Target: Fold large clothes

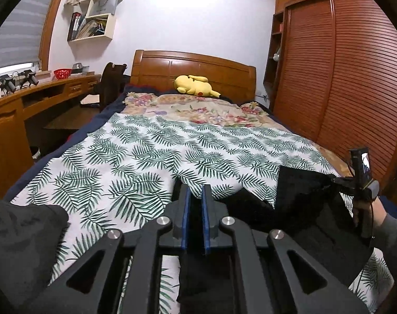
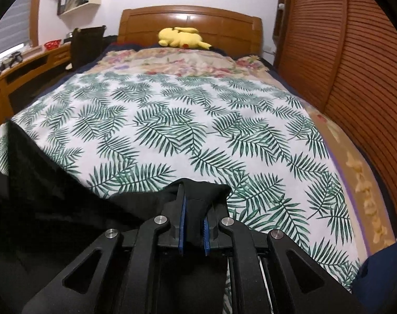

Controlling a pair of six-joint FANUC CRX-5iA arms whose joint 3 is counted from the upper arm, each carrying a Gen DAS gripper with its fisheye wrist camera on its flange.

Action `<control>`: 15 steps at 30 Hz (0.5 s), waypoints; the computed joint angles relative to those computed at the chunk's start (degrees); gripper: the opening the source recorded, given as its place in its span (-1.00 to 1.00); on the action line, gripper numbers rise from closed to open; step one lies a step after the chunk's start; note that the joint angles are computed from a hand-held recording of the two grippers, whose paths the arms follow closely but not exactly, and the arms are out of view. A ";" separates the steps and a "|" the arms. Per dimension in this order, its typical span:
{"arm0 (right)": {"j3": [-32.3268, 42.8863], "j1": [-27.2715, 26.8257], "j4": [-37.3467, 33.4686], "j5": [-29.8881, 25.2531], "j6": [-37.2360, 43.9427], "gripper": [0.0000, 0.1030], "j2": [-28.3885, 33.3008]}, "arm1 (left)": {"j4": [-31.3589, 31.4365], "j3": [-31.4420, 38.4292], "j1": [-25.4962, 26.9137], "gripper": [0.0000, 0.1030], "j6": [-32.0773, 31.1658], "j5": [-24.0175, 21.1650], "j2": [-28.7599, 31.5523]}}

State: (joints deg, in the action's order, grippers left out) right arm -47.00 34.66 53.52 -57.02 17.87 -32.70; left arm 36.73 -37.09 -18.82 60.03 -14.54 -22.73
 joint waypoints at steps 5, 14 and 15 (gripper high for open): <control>3.06 0.45 -3.29 -1.71 1.76 -0.25 3.06 | 4.59 -1.40 0.05 -0.62 -4.30 -0.75 -0.56; 2.80 2.24 -4.65 -4.24 3.84 0.58 0.82 | -2.39 0.39 -3.09 -0.57 0.15 -3.64 2.00; 2.82 2.23 -5.87 -4.48 4.71 0.58 0.98 | -2.53 0.46 -3.71 -0.57 0.31 -3.71 2.36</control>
State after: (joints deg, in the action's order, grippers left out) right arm -44.18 36.88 47.65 -61.51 22.59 -31.72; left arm 34.20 -36.64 -22.53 60.33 -18.25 -20.37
